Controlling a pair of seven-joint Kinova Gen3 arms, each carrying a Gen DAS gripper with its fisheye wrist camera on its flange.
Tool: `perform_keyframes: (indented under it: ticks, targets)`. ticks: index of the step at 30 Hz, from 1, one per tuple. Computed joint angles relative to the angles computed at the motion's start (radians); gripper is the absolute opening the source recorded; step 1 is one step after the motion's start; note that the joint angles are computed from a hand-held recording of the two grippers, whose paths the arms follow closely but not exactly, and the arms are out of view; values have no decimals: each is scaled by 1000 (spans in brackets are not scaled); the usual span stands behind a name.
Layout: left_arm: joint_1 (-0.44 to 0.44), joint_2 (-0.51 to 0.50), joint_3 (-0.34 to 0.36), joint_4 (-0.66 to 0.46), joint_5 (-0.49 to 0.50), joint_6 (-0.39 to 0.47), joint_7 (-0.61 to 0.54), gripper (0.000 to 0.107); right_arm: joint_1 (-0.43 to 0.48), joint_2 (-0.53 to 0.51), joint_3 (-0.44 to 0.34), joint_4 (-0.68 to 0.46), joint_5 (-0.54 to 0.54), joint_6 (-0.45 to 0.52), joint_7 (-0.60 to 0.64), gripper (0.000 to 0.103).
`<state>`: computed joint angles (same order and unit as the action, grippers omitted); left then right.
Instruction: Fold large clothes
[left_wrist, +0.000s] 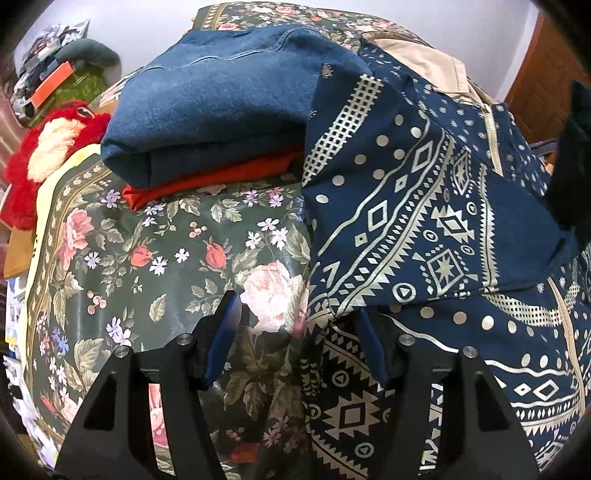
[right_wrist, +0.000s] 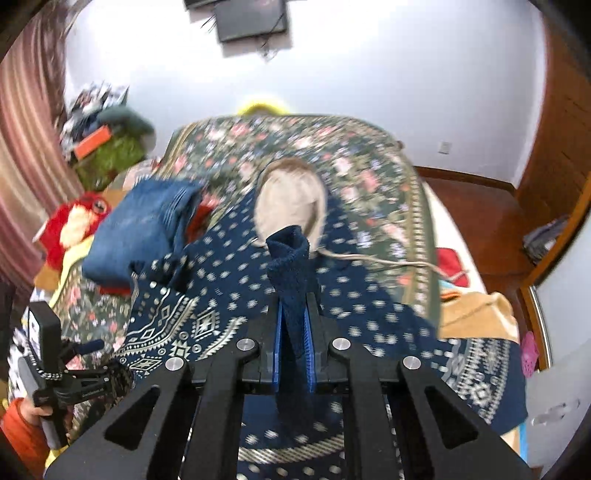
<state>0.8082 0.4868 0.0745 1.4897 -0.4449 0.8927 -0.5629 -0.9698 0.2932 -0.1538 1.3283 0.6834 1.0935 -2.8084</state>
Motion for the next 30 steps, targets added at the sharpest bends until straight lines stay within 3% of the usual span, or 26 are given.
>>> perform_keyframes:
  ticks: [4,11,18,23,25,30]
  targets:
    - [-2,9,-8,-6,5,14,30,61,5,-62,-5,96,7,-7,-102,9]
    - [13,29,-26,-10,-9,39,110,61,103,-164,-63,292,-72,-62,-230,9]
    - [16,26,-30,30,-29,22,180,63,207,-213,-103,447,-250,-155,-224,9]
    - [30,40,-14,2,-39,79,161,63,253,-211,-110,505,-376,-212,-167,12]
    - [41,41,-9,-10,-45,100,153,63,250,-213,-114,505,-376,-197,-174,17]
    - [56,-7,11,-5,-52,106,133,63,260,-235,-115,500,-403,-166,-150,49]
